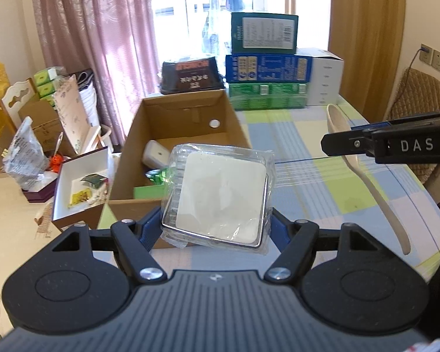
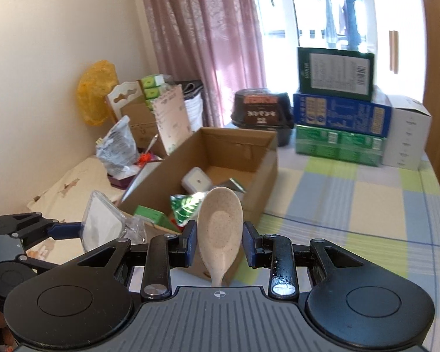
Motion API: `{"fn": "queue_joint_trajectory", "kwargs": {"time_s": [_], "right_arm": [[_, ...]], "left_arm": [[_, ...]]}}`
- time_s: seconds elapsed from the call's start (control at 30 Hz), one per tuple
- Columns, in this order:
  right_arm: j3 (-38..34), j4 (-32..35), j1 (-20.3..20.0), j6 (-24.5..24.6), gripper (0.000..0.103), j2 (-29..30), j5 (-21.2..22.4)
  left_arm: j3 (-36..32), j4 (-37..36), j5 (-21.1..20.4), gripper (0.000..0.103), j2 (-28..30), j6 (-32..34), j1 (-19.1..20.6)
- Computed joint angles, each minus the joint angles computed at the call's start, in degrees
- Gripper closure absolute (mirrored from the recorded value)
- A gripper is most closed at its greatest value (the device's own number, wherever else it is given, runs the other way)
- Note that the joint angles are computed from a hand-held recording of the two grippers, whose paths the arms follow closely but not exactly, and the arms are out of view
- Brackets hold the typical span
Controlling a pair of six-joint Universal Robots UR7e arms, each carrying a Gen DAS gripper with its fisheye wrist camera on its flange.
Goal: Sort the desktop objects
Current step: 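Lift the wrapped square and spoon and carry them to the cardboard box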
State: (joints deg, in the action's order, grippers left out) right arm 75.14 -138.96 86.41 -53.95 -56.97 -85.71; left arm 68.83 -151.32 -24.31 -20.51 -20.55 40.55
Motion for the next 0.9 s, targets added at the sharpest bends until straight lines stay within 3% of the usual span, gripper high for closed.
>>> {"fn": "queue_joint_trajectory", "kwargs": {"time_s": [0.43, 0.9], "right_arm": [[-4.18, 0.72, 2.66, 2.09, 0.073, 5.31, -1.21], [-16.31, 1.54, 4.84, 6.59, 0.073, 15.41, -1.44]], "left_arm": [[0.95, -0.01, 0.30, 0.033, -2.49, 1.94, 2.18], [-9.47, -2.59, -0.88, 0.033, 0.51, 12.86, 6.47]]}}
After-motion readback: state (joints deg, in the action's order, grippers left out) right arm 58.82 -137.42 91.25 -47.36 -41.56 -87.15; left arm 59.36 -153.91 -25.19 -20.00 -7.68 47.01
